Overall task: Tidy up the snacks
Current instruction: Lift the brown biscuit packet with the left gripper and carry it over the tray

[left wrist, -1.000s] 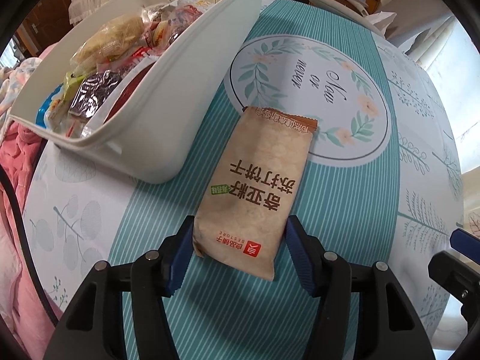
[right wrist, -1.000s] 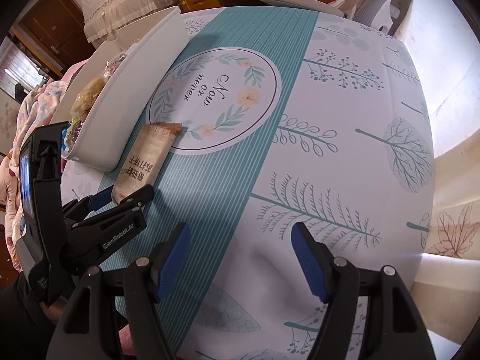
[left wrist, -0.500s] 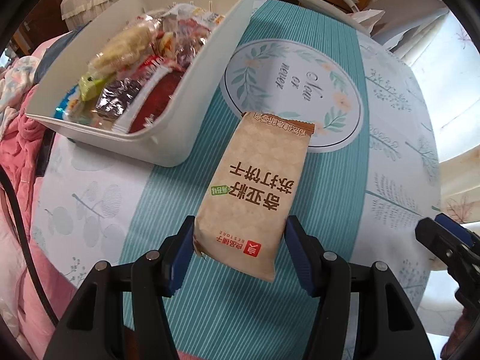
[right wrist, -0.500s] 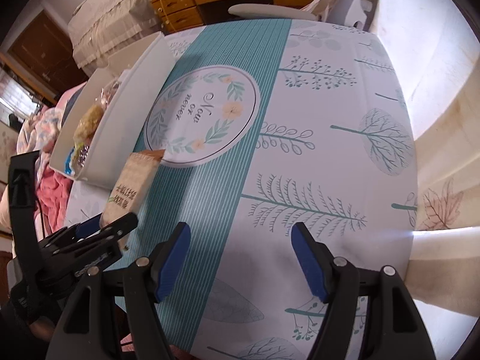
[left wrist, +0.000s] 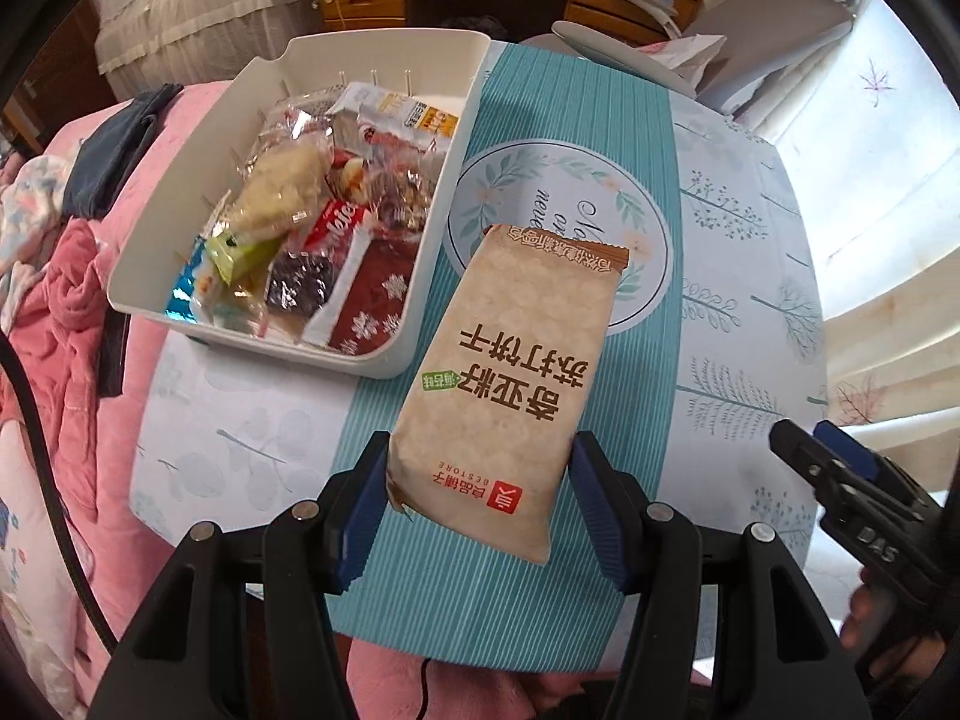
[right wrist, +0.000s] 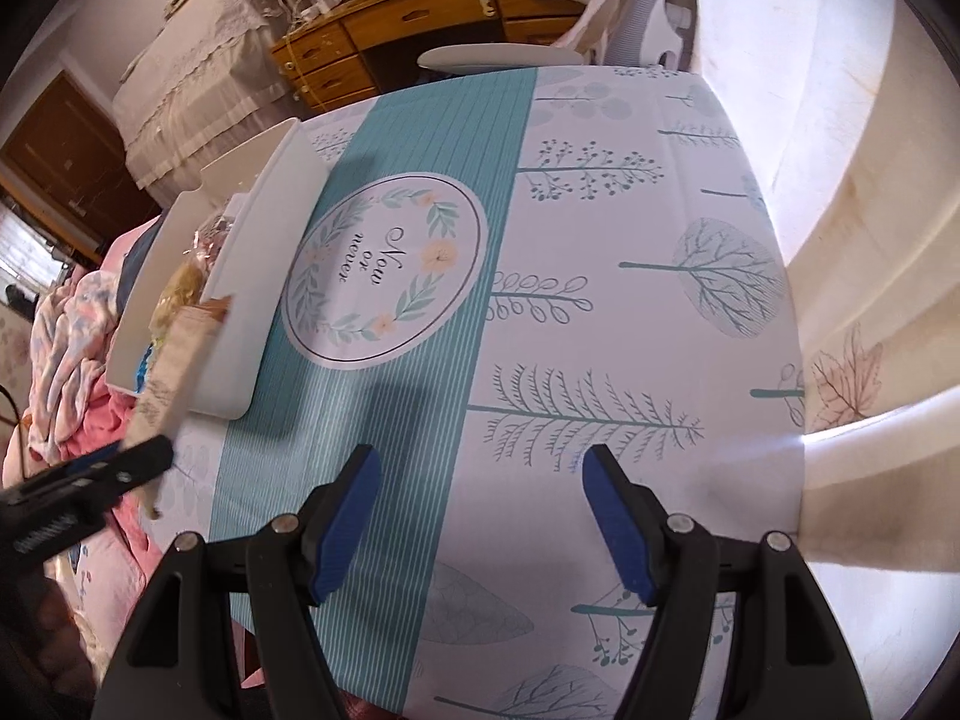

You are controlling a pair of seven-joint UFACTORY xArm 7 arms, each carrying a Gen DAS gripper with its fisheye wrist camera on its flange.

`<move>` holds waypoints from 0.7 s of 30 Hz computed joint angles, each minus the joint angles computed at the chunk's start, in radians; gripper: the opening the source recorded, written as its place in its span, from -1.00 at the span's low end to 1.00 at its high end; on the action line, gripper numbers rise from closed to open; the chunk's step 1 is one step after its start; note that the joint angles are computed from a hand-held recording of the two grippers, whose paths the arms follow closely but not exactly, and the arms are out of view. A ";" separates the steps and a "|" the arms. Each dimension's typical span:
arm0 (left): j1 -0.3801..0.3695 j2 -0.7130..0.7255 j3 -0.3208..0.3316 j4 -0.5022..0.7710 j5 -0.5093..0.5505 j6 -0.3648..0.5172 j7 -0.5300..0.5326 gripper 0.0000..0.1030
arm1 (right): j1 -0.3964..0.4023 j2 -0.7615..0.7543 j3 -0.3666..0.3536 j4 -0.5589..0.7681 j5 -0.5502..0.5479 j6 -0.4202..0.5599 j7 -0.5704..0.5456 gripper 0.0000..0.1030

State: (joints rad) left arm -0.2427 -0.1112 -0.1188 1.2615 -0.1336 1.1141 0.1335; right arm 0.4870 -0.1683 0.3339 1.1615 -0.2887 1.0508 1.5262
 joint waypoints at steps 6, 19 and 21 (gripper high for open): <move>0.020 0.078 0.018 0.165 -0.007 0.110 0.086 0.12 | 0.008 0.035 0.015 0.056 -0.029 0.056 0.104 0.37; 0.096 0.345 0.032 0.624 -0.043 0.292 0.357 0.08 | 0.115 0.240 -0.018 0.284 -0.137 0.163 0.461 0.37; 0.110 0.418 0.029 0.742 -0.052 0.339 0.395 0.08 | 0.148 0.298 -0.035 0.349 -0.158 0.186 0.515 0.37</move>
